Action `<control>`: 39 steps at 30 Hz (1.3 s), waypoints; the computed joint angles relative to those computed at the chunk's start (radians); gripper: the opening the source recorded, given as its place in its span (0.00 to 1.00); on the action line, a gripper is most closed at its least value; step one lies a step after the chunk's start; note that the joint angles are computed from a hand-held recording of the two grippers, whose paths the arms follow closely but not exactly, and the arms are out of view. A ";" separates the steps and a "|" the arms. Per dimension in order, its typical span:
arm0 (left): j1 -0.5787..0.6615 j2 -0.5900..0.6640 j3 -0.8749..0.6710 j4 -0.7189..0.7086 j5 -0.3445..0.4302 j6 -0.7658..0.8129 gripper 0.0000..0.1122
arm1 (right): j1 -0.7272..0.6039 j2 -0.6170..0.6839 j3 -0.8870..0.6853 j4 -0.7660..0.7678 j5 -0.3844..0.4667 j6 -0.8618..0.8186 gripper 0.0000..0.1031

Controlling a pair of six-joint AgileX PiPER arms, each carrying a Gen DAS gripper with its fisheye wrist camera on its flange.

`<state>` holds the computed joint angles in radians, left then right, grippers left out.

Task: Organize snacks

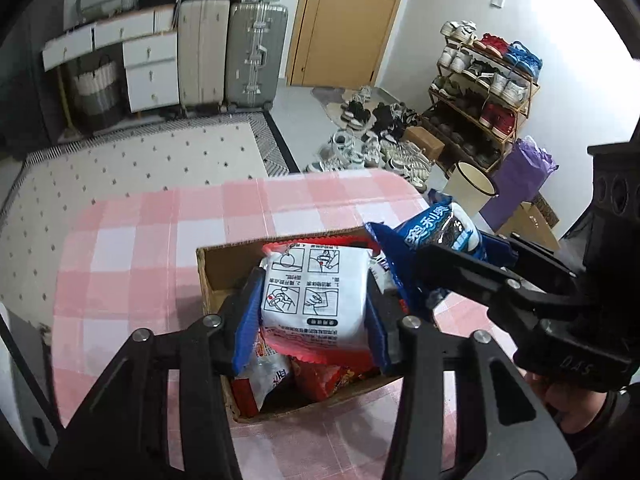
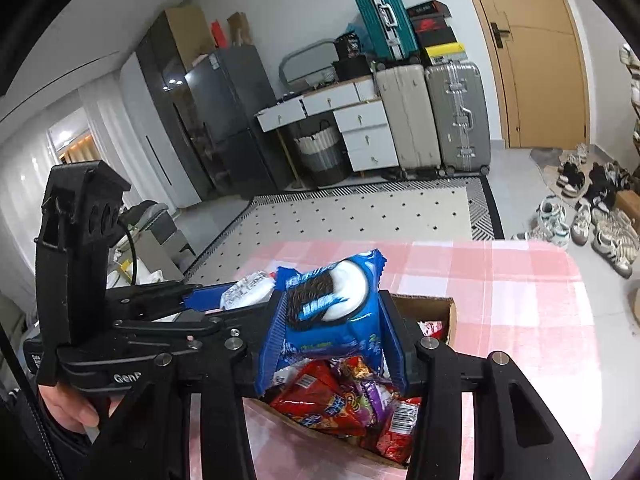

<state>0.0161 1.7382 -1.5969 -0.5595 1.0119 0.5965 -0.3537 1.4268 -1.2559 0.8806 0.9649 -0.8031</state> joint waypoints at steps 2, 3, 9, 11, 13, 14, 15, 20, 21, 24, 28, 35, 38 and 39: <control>0.000 0.042 -0.026 0.020 0.015 -0.020 0.60 | 0.001 0.029 -0.009 0.003 -0.011 0.000 0.53; 0.004 0.057 -0.028 0.019 0.015 -0.017 0.65 | -0.004 0.036 -0.005 0.015 -0.009 -0.010 0.57; 0.014 0.070 0.000 0.033 -0.022 -0.006 0.69 | -0.031 0.010 0.039 0.052 -0.013 -0.066 0.70; 0.021 0.054 0.016 0.023 -0.023 0.000 0.70 | -0.049 -0.005 0.040 0.069 0.003 -0.076 0.70; 0.026 0.039 0.030 0.021 -0.029 0.000 0.70 | -0.067 -0.029 0.047 0.075 0.016 -0.083 0.73; 0.026 0.028 0.039 0.024 -0.035 -0.001 0.70 | -0.073 -0.044 0.052 0.078 0.017 -0.085 0.77; 0.029 0.014 0.050 0.020 -0.039 0.005 0.70 | -0.077 -0.052 0.055 0.081 0.020 -0.088 0.79; 0.027 -0.105 0.160 0.062 -0.152 -0.020 0.70 | -0.099 -0.096 0.063 0.080 0.049 -0.083 0.79; 0.033 -0.123 0.171 0.048 -0.157 -0.006 0.70 | -0.100 -0.104 0.064 0.077 0.057 -0.081 0.79; 0.033 -0.189 0.211 0.061 -0.199 -0.005 0.72 | -0.101 -0.133 0.065 0.071 0.064 -0.075 0.79; 0.046 -0.249 0.224 0.061 -0.182 0.007 0.74 | -0.119 -0.165 0.068 0.070 0.087 -0.074 0.81; 0.109 -0.392 0.316 0.011 -0.168 0.038 0.76 | -0.191 -0.253 0.106 0.119 0.159 -0.127 0.88; 0.138 -0.455 0.359 -0.008 -0.147 0.062 0.77 | -0.223 -0.296 0.127 0.123 0.188 -0.136 0.88; 0.149 -0.479 0.376 -0.015 -0.141 0.075 0.77 | -0.238 -0.314 0.138 0.127 0.200 -0.143 0.89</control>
<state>0.1651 1.2589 -1.2214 -0.5742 0.8706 0.6717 -0.5918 1.1127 -1.1180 1.0078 1.1648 -0.9456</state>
